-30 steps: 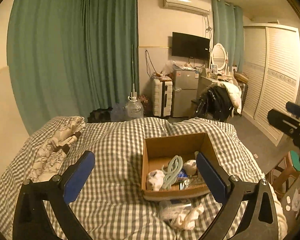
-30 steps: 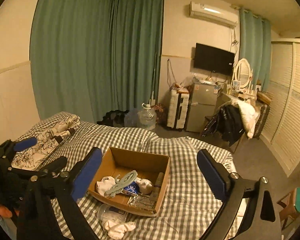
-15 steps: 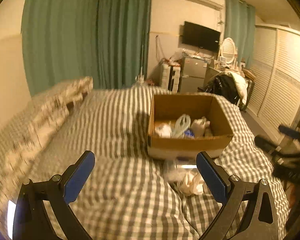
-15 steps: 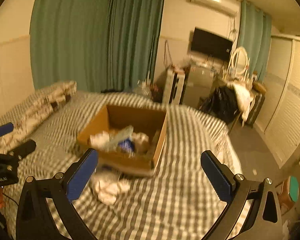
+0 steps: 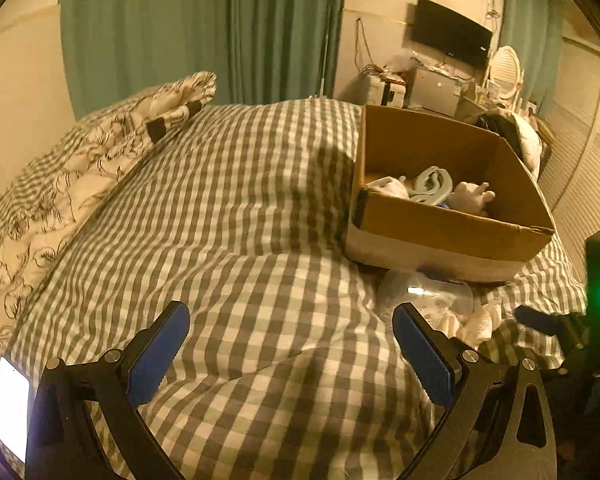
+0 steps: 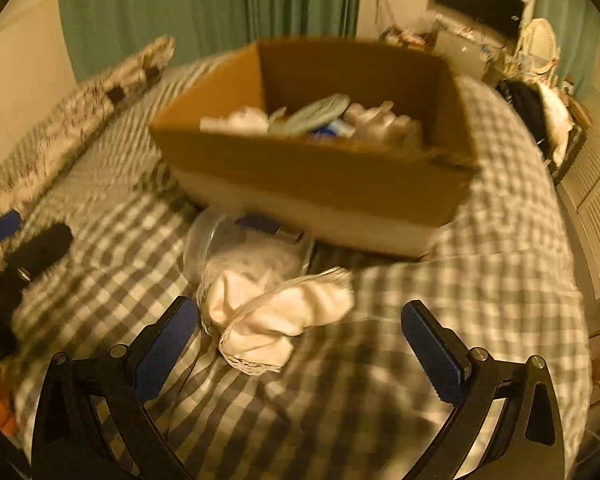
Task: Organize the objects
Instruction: 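Grasp the lace cloth with the right gripper while the left grasps the clear floss jar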
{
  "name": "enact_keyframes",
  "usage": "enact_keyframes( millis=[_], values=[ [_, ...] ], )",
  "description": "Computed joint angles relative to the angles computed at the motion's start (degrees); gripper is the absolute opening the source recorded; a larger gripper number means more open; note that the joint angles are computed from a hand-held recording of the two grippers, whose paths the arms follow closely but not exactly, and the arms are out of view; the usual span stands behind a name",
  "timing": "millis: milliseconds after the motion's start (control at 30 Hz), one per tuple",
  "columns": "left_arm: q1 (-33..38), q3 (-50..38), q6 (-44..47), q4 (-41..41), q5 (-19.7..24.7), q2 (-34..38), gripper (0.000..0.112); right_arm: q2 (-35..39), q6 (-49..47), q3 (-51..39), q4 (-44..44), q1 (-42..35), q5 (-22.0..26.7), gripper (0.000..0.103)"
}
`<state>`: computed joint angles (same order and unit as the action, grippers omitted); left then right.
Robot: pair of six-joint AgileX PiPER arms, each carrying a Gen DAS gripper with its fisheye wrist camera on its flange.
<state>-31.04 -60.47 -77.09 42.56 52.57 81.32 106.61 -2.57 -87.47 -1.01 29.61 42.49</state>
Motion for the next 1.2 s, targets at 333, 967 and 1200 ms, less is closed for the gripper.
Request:
enact_keyframes(
  millis=[333,967,1200],
  values=[
    [0.3,0.3,2.0,-2.5,-1.2,-0.2,0.103,-0.1,-2.1,1.5,1.1,0.6,-0.2,0.019],
    [-6.9,-23.4,12.5,-5.1,4.7,20.0,0.103,-11.6,-8.4,3.1,7.0,-12.3,-3.6,0.015],
    [-5.0,-29.2,17.4,-8.2,4.8,27.9,0.103,-8.8,-14.0,3.4,12.5,-15.6,-4.9,0.015]
  ],
)
